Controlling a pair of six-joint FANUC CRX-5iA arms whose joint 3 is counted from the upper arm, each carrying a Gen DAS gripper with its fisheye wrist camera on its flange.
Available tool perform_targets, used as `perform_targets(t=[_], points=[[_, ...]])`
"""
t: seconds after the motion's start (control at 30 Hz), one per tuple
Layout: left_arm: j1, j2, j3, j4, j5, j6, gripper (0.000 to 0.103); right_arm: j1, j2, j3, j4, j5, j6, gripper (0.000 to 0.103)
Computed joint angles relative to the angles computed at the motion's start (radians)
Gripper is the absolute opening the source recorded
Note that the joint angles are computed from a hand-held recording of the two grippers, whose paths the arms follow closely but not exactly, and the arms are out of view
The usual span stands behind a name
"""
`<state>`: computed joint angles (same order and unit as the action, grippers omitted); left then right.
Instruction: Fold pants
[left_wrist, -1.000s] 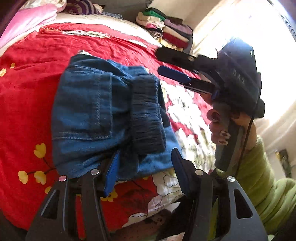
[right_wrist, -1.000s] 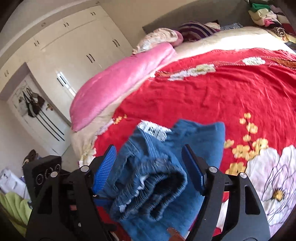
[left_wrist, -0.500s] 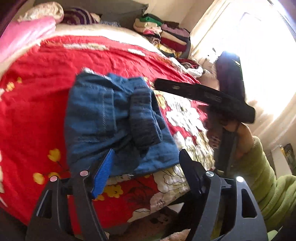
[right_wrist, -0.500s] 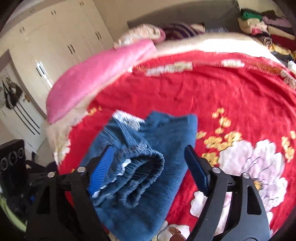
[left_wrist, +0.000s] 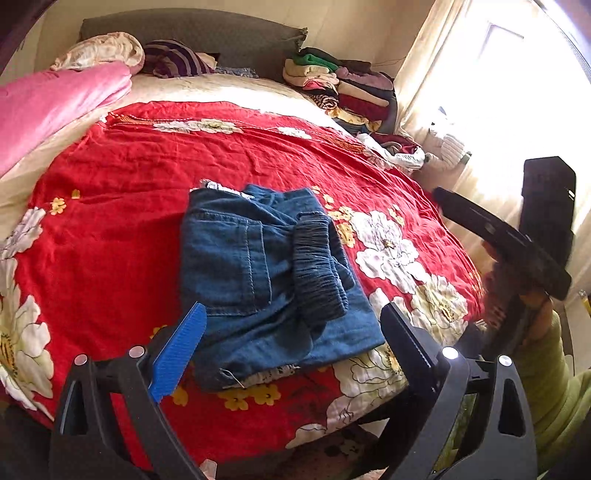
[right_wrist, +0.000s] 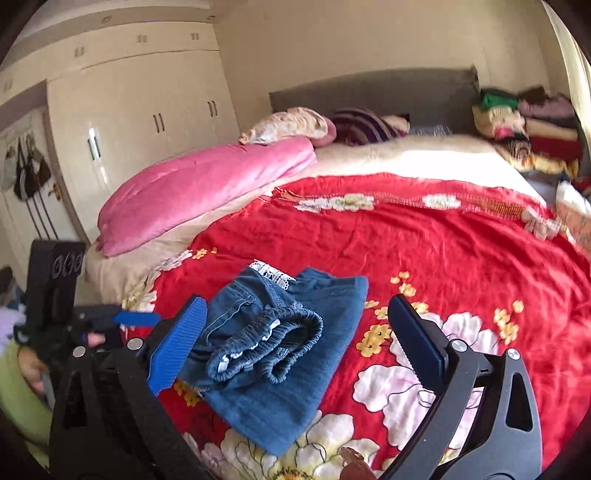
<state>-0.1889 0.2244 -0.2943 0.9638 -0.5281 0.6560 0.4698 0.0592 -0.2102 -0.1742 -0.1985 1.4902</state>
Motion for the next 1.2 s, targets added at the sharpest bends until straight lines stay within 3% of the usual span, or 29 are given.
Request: perform_targets(t=[0.07,0.27,0.37,0.47,0.5,0.67,0.73,0.8,0.87,0.93,1.0,1.2], points=[[0.003,0.005,0.009,-0.014,-0.001,0.012,0.095,0.015,-0.027,-0.043,0.049,0.030,-0.018,0.093],[0.016,0.036,0.047,-0.040,-0.006,0.036,0.095,0.059,-0.068,-0.095,0.046,0.017,0.101,0.093],[0.022,0.052,0.068,-0.055,0.021,0.056,0.095,0.087,-0.066,-0.117,0.099,-0.002,0.087,0.093],[0.037,0.077,0.105,-0.064,0.021,0.084,0.093,0.114,-0.049,-0.100,0.070,-0.058,0.150,0.093],[0.040,0.085,0.115,-0.064,0.016,0.084,0.091,0.129,-0.042,-0.102,0.089,-0.068,0.151,0.093],[0.053,0.151,0.227,-0.129,-0.066,0.117,0.060,0.203,-0.008,-0.128,0.264,-0.052,0.073,0.091],[0.051,0.184,0.274,-0.149,-0.106,0.118,0.038,0.219,0.012,-0.110,0.295,-0.068,0.068,0.079],[0.046,0.226,0.330,-0.176,-0.147,0.127,0.034,0.230,0.039,-0.056,0.214,-0.109,0.180,0.065],[0.043,0.265,0.391,-0.245,-0.165,0.178,0.034,0.242,0.061,-0.038,0.234,-0.120,0.189,0.047],[0.045,0.321,0.480,-0.352,-0.201,0.273,0.034,0.254,0.078,-0.037,0.295,-0.115,0.153,0.040],[0.050,0.353,0.521,-0.387,-0.220,0.311,0.035,0.260,0.091,-0.025,0.313,-0.109,0.162,0.039],[0.065,0.373,0.522,-0.339,-0.227,0.288,0.035,0.270,0.145,0.012,0.425,-0.101,0.156,0.036]])
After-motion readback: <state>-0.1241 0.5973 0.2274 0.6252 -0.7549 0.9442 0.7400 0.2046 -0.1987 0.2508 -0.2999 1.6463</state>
